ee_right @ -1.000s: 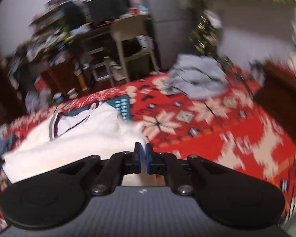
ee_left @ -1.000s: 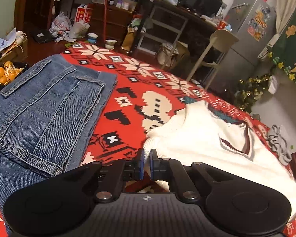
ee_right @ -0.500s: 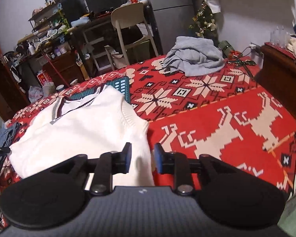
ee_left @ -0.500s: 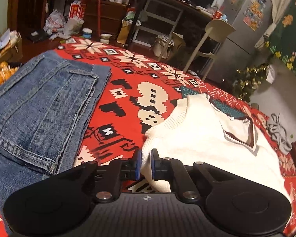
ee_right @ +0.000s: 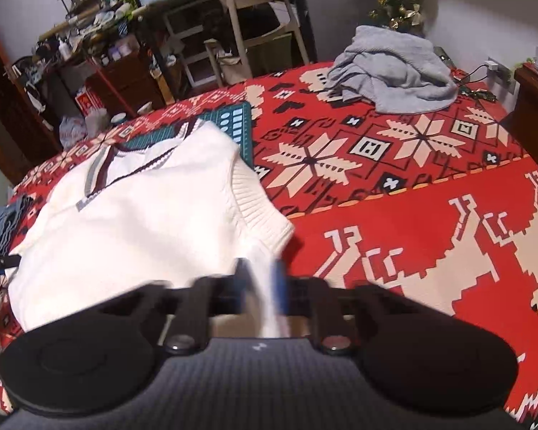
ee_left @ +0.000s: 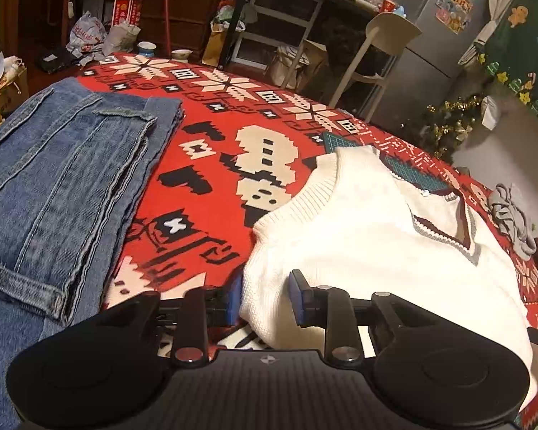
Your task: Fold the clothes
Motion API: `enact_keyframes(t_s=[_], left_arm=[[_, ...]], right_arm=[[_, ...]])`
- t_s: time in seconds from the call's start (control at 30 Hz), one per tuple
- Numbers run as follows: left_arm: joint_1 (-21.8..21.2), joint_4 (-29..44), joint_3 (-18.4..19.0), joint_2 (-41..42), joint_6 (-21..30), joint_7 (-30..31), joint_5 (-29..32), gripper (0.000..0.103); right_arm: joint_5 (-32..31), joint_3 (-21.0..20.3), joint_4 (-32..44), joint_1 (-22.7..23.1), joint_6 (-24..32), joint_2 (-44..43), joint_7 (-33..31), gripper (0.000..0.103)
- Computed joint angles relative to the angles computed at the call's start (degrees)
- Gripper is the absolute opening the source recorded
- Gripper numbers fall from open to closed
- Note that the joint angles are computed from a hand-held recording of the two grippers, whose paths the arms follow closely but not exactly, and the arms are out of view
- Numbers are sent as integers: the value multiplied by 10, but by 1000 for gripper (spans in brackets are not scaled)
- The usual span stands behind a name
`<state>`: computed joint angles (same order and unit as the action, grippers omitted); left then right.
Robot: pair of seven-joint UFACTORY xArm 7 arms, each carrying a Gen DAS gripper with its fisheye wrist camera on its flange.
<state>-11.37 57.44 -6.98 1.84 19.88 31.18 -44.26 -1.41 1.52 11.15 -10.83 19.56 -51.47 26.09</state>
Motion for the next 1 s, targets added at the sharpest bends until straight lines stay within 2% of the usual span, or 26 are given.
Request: enact_keyframes(t_s=[0.1, 0.2, 0.27, 0.4, 0.47, 0.53, 0.6, 0.67, 0.77, 0.83, 0.93, 1.0], left_arm=[[-1, 2, -1, -6, -15, -11, -7, 6], [-1, 22, 2, -14, -11, 13, -59, 6], [-2, 50, 4, -9, -1, 20, -78, 6], [-4, 136, -4, 34, 5, -4, -51, 6], [-14, 185, -10, 68, -18, -40, 16, 6], [-32, 243, -2, 111, -28, -109, 120, 6], [-57, 312, 19, 158, -16, -182, 213, 6], [-80, 385, 40, 205, 6, -246, 282, 6], [-102, 490, 63, 273, 45, -329, 349, 6], [-112, 554, 73, 315, 81, -376, 383, 6], [-113, 631, 69, 367, 153, -410, 420, 6], [-110, 660, 61, 388, 187, -424, 439, 9]], right_arm=[[2, 13, -1, -7, -9, -8, 21, 6], [-7, 19, 18, -21, -29, -3, 31, 6], [-13, 15, 50, -26, -44, 22, 25, 6], [-29, 6, 149, -35, -61, 110, 0, 6], [-49, 14, 212, -49, -60, 167, -14, 6], [-68, 28, 268, -70, -58, 221, -7, 6], [-91, 41, 321, -89, -52, 271, 12, 6], [-154, 75, 367, -132, -53, 320, 60, 6], [-279, 124, 430, -192, -43, 384, 155, 6], [-344, 136, 464, -208, -31, 421, 208, 6], [-384, 126, 487, -201, -28, 467, 251, 11], [-392, 110, 480, -191, -45, 478, 272, 20]])
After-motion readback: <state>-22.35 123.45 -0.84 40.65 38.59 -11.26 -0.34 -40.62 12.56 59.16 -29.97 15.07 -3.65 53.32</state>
